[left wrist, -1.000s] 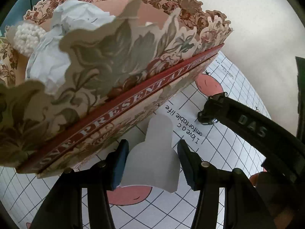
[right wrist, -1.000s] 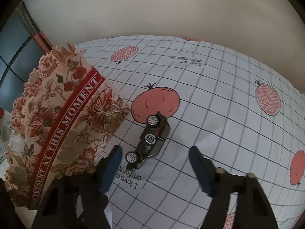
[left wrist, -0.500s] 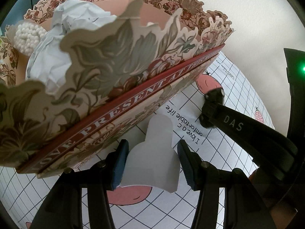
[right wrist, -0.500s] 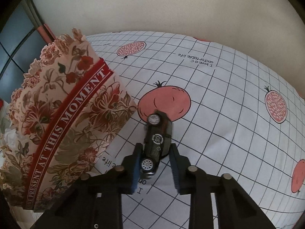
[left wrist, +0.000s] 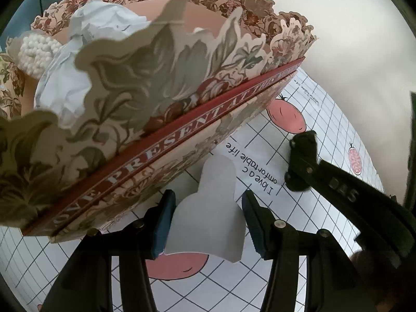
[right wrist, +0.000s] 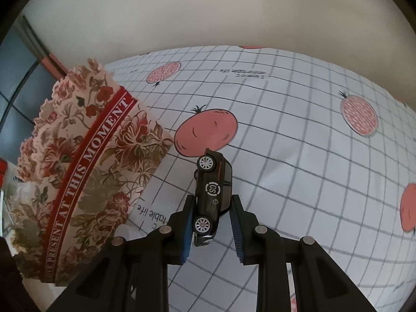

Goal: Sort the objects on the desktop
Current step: 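Carry the white cutout and toy car with both tools over the pink box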

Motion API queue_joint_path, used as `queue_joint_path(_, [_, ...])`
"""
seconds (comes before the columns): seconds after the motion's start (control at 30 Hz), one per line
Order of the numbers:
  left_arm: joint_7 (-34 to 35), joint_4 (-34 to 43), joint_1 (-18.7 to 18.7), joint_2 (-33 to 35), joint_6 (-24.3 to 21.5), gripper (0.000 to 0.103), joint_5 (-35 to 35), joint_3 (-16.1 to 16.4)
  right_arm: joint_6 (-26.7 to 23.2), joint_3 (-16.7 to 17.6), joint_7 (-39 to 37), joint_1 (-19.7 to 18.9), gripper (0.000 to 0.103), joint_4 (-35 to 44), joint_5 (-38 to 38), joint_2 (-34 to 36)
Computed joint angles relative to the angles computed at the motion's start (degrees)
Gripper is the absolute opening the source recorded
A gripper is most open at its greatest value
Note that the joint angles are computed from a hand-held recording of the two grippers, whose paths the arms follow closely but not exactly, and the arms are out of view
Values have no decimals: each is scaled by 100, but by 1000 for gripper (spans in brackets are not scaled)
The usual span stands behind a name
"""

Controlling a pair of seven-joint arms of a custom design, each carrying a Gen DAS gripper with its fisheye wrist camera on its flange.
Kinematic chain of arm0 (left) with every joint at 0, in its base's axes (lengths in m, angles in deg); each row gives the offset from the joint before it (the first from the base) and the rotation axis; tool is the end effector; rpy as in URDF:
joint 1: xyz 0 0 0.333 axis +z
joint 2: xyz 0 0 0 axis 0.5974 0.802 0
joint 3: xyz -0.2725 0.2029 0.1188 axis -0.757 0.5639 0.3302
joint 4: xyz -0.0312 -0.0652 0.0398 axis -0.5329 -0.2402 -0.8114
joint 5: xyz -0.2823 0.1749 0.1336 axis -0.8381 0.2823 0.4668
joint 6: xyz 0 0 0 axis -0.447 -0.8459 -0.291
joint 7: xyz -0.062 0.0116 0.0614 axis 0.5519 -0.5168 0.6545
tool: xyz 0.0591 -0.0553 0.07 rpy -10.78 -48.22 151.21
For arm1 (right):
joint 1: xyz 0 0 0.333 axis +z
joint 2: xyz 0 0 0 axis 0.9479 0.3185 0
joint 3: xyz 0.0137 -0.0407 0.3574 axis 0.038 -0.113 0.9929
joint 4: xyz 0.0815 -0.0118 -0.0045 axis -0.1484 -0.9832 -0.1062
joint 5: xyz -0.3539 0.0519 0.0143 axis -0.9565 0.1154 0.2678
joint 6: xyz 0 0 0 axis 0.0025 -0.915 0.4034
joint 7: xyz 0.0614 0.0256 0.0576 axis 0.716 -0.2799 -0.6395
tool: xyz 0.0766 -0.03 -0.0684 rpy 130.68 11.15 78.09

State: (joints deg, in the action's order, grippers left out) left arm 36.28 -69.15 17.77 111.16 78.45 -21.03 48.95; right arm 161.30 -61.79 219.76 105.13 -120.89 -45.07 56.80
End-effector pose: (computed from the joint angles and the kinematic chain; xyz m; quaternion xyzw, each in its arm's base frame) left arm 0.6575 -0.3433 0.3431 -0.8033 0.5516 -0.2074 0.0862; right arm 0.6994 0.4715 0.3406 -0.5858 0.7707 -0.0935 0.2327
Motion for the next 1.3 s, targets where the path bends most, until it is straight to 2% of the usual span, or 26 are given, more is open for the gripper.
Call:
queue_joint_path(0.1, [61, -3, 17, -3, -22, 55, -13, -28, 538, -131, 512, 86, 29, -1055, -171, -546])
queue_joint_path(0.23, [177, -25, 55, -16, -29, 55, -56, -75, 1318, -397, 1690, 298, 29, -2465, -664, -1340])
queue_joint_path(0.3, [246, -41, 77, -24, -29, 55, -84, -100, 1482, -560, 2312, 457, 28, -2965, -954, -1659])
queue_joint_path(0.43, [406, -71, 117, -45, -49, 55, -141, -149, 1375, -776, 3362, 760, 28, -3562, -1490, -2131])
queue_joint_path(0.6, [664, -128, 157, -89, -93, 55, -192, -204, 879, -693, 4110, 937, 28, -3817, -1996, -2495])
queue_joint_path(0.73, [978, -176, 255, -134, -196, 54, -333, -323, 651, -420, 4402, 866, 28, -3998, -2207, -2737])
queue_joint_path(0.93, [1537, -341, 382, -240, -238, 54, -507, -459, 683, -143, 4590, 742, 28, -3989, -2463, -2788])
queue_joint_path(1.1, [1924, -412, 478, -311, -364, 54, -710, -559, 620, 5, 4370, 686, 28, -3800, -2363, -2617])
queue_joint_path(1.17, [1999, -364, 445, -312, -439, 54, -776, -568, 759, 0, 4442, 667, 28, -3870, -2319, -2631])
queue_joint_path(1.2, [1921, -195, 256, -227, -556, 54, -733, -527, 804, -27, 4503, 687, 28, -3921, -2342, -2661])
queue_joint_path(1.27, [1995, -218, 241, -259, -612, 54, -749, -528, 736, -73, 4542, 738, 28, -3947, -2411, -2711])
queue_joint_path(1.3, [2080, -429, 350, -376, -539, 54, -804, -564, 615, -83, 4503, 761, 28, -3912, -2437, -2721])
